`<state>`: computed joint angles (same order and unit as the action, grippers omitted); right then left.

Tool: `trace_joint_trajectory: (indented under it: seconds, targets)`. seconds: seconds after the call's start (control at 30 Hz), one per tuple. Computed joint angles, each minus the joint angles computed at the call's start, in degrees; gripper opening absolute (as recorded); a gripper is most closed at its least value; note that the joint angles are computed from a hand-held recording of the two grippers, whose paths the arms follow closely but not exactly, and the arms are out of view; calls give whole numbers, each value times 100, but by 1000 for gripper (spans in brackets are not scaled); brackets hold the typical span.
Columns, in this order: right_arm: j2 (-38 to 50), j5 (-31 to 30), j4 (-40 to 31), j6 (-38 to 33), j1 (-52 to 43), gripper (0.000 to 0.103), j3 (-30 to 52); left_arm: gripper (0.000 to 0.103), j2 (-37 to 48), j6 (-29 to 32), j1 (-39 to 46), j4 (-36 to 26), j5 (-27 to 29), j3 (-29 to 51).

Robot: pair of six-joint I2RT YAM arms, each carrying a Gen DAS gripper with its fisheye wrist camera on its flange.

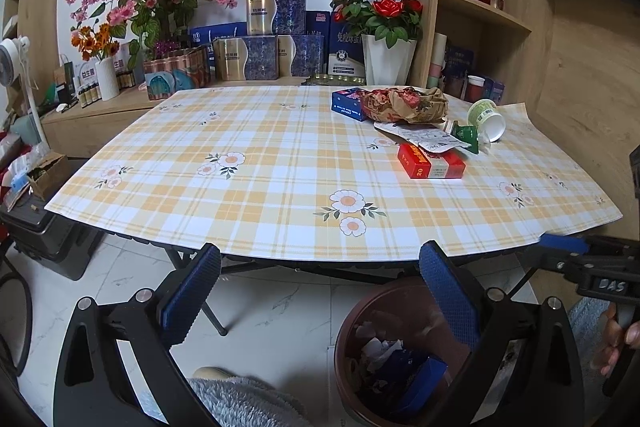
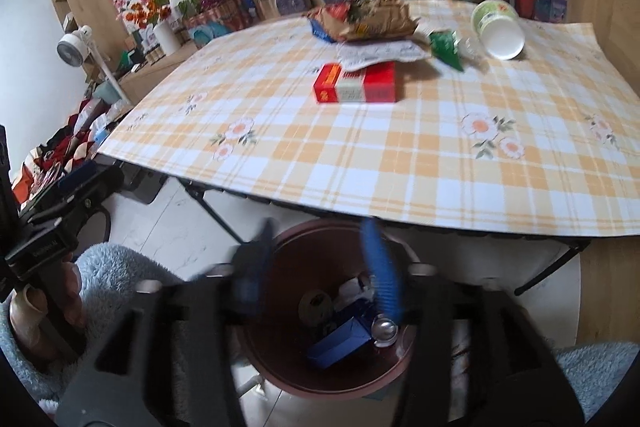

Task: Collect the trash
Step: 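Lower the cream fork into the bin and open the right gripper, then grasp the crumpled red-and-brown snack bag with the left gripper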

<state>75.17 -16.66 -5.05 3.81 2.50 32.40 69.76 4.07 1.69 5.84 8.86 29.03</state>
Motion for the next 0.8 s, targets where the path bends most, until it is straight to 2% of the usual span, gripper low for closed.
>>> trace_joint_trajectory:
  seconds: [0.13, 0.2, 0.4, 0.57, 0.8]
  targets:
    - [-218, 108, 153, -1, -186, 94, -129, 97, -23, 18, -6, 32, -37, -38]
    - [-317, 205, 256, 28, -330, 97, -207, 97, -25, 0, -7, 31, -29, -35]
    - [-402, 387, 320, 47, -740, 97, -236, 97, -172, -8, 35, 17, -8, -100]
    - [-549, 93, 442, 96, -1236, 97, -315, 97, -256, -43, 124, -19, 42, -121]
    - [-613, 538, 604, 147, -1344, 97, -368, 97, -139, -164, 291, -163, 101, -5]
